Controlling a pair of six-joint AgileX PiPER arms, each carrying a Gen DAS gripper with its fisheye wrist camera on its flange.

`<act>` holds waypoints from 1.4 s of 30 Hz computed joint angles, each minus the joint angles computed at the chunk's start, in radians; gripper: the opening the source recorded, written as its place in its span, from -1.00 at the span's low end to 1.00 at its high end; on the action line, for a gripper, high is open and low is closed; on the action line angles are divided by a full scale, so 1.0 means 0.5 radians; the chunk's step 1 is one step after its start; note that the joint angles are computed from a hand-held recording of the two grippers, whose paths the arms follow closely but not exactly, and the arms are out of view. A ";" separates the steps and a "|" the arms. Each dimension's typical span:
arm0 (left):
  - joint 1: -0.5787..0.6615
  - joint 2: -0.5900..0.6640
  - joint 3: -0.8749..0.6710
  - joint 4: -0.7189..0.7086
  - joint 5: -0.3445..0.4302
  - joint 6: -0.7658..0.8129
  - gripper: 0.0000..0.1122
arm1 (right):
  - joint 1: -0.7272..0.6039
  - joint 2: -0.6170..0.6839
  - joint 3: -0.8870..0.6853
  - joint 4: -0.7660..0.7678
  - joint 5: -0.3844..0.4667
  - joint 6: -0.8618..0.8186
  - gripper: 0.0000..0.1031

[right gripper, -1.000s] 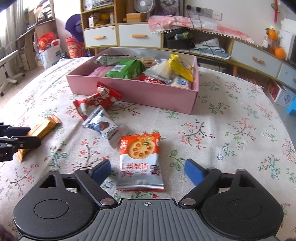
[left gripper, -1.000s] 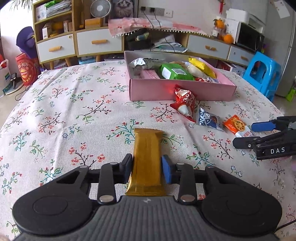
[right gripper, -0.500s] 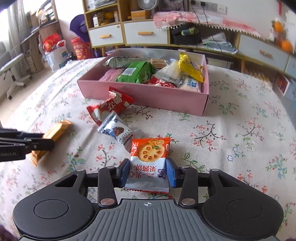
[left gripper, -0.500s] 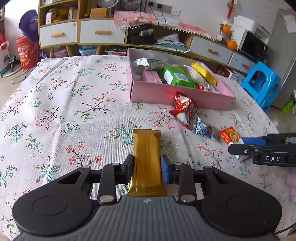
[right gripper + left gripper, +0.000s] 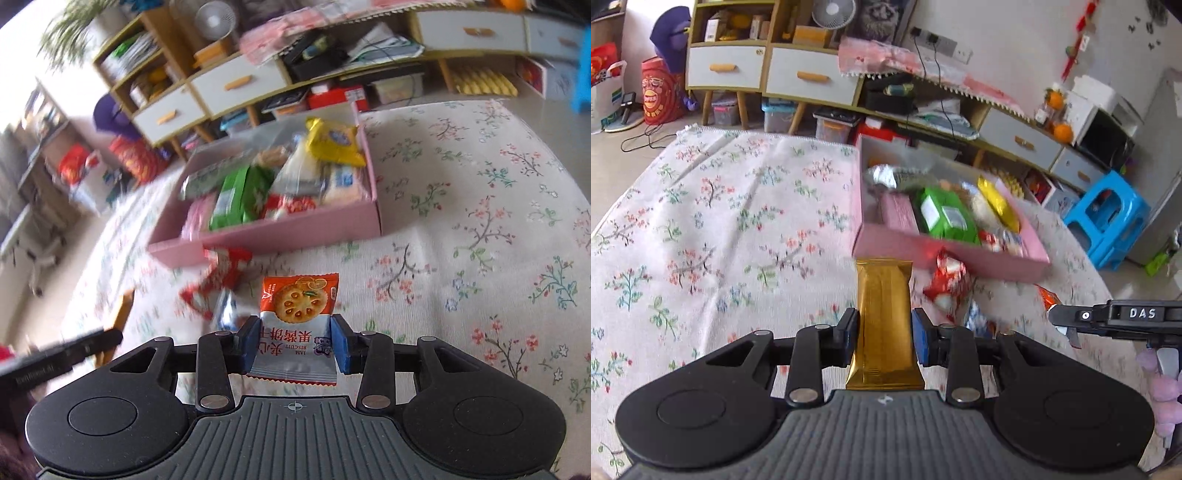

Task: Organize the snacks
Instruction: 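Grasp the gold bar packet with the left tool while the right tool grasps the orange biscuit packet, then carry both packets into the pink box and open both tools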

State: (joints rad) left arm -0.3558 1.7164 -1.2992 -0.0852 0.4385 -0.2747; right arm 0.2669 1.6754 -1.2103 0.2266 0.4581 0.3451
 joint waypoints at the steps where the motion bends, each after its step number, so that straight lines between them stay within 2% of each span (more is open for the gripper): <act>1: 0.005 0.026 -0.050 0.000 0.023 -0.005 -0.50 | -0.018 0.017 -0.040 0.037 0.003 0.000 -0.24; 6: 0.033 0.215 -0.397 -0.014 0.158 0.006 -0.50 | -0.089 0.143 -0.274 0.208 -0.012 -0.012 -0.24; 11: 0.055 0.492 -0.824 -0.184 0.279 0.103 -0.50 | -0.129 0.272 -0.440 0.296 -0.062 0.033 -0.24; 17: 0.113 0.845 -1.326 -0.574 0.498 0.272 -0.50 | -0.158 0.433 -0.554 0.417 -0.139 0.052 -0.24; 19: 0.125 0.961 -1.492 -0.609 0.588 0.232 -0.50 | -0.154 0.475 -0.581 0.343 -0.156 0.132 -0.24; 22: 0.136 1.088 -1.669 -0.596 0.685 0.131 -0.50 | -0.170 0.519 -0.579 0.451 -0.197 0.052 -0.23; 25: 0.174 1.161 -1.751 -0.709 0.729 0.115 -0.50 | -0.181 0.531 -0.558 0.492 -0.237 0.032 -0.23; 29: 0.205 1.219 -1.801 -0.844 0.774 0.109 -0.50 | -0.213 0.543 -0.525 0.716 -0.289 -0.138 -0.22; 42: 0.138 1.251 -1.876 -0.466 0.752 -0.122 -0.50 | -0.220 0.572 -0.524 0.628 -0.326 -0.045 -0.22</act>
State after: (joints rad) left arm -0.2867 2.3418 -2.2370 -0.3184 0.8145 -0.3356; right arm 0.1571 1.9614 -1.4722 0.5408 0.2953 0.3224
